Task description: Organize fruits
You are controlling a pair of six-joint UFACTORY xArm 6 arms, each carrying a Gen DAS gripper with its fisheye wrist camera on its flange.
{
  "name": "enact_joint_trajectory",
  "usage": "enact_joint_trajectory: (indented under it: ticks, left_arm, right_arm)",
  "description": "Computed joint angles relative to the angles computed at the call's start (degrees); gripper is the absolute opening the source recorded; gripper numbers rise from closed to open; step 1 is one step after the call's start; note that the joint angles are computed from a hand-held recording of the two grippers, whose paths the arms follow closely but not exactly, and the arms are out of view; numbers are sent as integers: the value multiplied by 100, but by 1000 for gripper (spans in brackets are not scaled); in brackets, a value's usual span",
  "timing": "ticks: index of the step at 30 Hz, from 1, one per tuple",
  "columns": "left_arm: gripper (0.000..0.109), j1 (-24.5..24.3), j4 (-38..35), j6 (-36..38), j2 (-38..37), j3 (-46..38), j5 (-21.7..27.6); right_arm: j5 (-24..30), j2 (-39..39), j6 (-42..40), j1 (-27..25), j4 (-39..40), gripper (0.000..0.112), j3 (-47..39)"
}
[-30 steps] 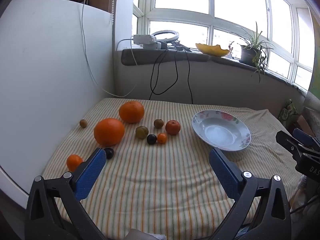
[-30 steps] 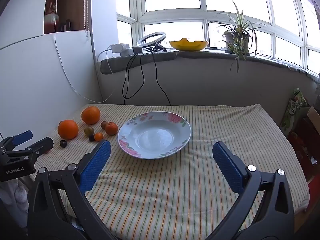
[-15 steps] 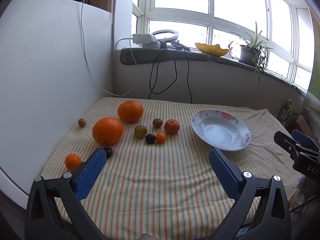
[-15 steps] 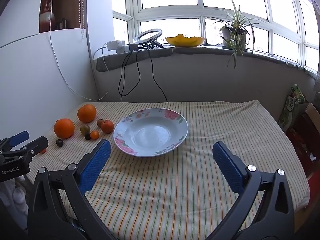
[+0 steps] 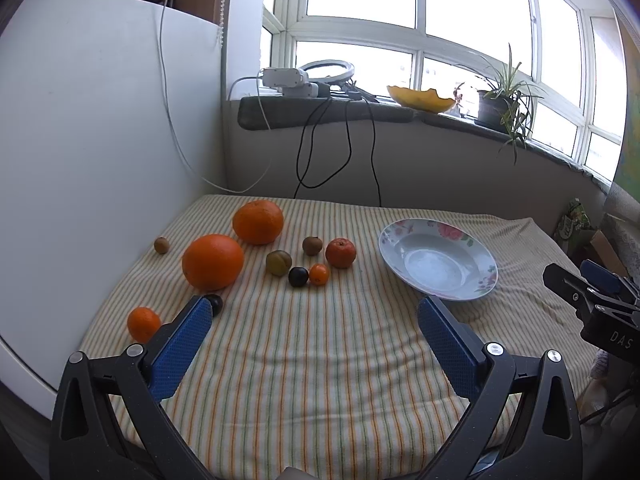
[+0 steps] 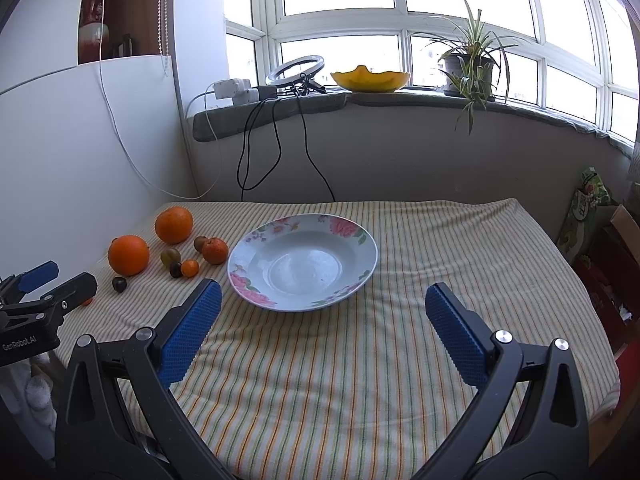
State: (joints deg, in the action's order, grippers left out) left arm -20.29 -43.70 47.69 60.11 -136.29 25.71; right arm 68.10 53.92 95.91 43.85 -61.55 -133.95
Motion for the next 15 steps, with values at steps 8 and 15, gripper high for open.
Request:
enact_joint_trajectory:
  ticks: [8,15]
  left_arm:
    - [102,14,-40,22,25,-46,35]
    - [102,15,-39,24,24,-49,46]
  right_arm:
    - [25,75,-41,6,32,103,-115]
    - [10,57,-40,1,40,103,-90]
